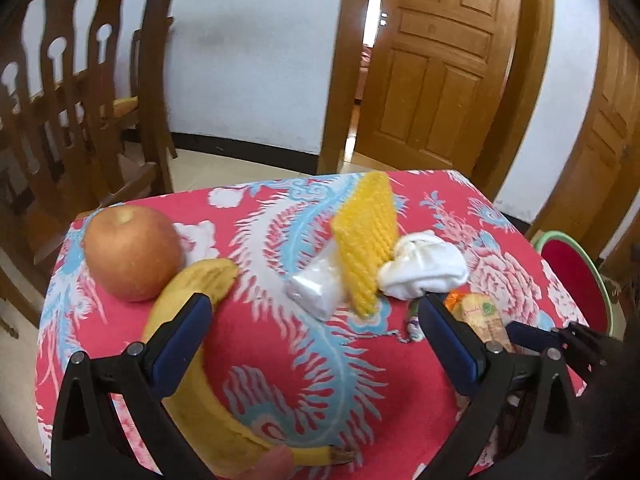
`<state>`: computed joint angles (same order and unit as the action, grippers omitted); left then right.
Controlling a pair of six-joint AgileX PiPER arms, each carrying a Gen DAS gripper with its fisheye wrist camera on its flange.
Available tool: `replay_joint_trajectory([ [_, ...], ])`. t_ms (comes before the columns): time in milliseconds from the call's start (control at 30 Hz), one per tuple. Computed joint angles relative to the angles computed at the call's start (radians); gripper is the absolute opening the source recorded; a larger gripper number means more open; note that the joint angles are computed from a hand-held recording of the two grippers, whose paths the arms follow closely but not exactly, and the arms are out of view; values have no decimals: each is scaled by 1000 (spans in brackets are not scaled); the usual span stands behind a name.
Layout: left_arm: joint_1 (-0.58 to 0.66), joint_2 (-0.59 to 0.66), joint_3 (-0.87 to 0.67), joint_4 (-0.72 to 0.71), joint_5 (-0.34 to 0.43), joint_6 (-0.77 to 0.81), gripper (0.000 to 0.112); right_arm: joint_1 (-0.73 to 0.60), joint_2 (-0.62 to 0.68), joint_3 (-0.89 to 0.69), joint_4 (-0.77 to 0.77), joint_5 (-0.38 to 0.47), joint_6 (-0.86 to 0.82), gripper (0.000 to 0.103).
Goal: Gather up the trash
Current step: 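Grasp the orange-ended snack bag with the right tool while the left tool grasps the second yellow foam net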
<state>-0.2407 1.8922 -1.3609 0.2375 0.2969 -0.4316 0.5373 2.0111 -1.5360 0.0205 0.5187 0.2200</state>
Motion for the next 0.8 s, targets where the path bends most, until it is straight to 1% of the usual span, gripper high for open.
replay_joint_trajectory([
  [33,-7,4,-5,-19,-4,24,101,5,8,-15,-16,14,4,54],
  [67,-16,13,-15,-34,-5,46,101,10,9,-19,-33,17,13,40],
  [100,-26,25,-33,-31,5,50,101,10,10,-23,-45,23,15,40],
  [167,-47,58,-84,-12,52,43,101,-10,4,-19,39,28,-47,39],
  [200,-58,76,-113,19,81,19,101,-19,-5,-9,55,23,-46,39],
  [267,-75,96,-144,105,111,-59,101,-36,-15,-4,63,19,-42,39],
  [367,-85,117,-177,128,136,-74,101,-65,-35,18,74,3,-30,39],
  [433,-97,143,-217,156,188,-82,101,-91,-50,36,93,-14,-32,39],
  [467,-101,152,-230,173,206,-88,101,-108,-56,36,98,-8,-24,40],
  [567,-120,166,-241,281,233,-148,101,-165,-78,52,224,-18,-105,40],
  [600,-123,172,-250,293,242,-151,101,-177,-87,61,236,-21,-110,40],
  [667,-121,184,-276,268,256,-120,101,-186,-97,74,215,-26,-96,40],
  [733,-129,197,-312,277,281,-121,102,-192,-98,72,199,-17,-80,40],
  [800,-140,208,-344,264,299,-102,102,-210,-100,82,240,-13,-106,40],
])
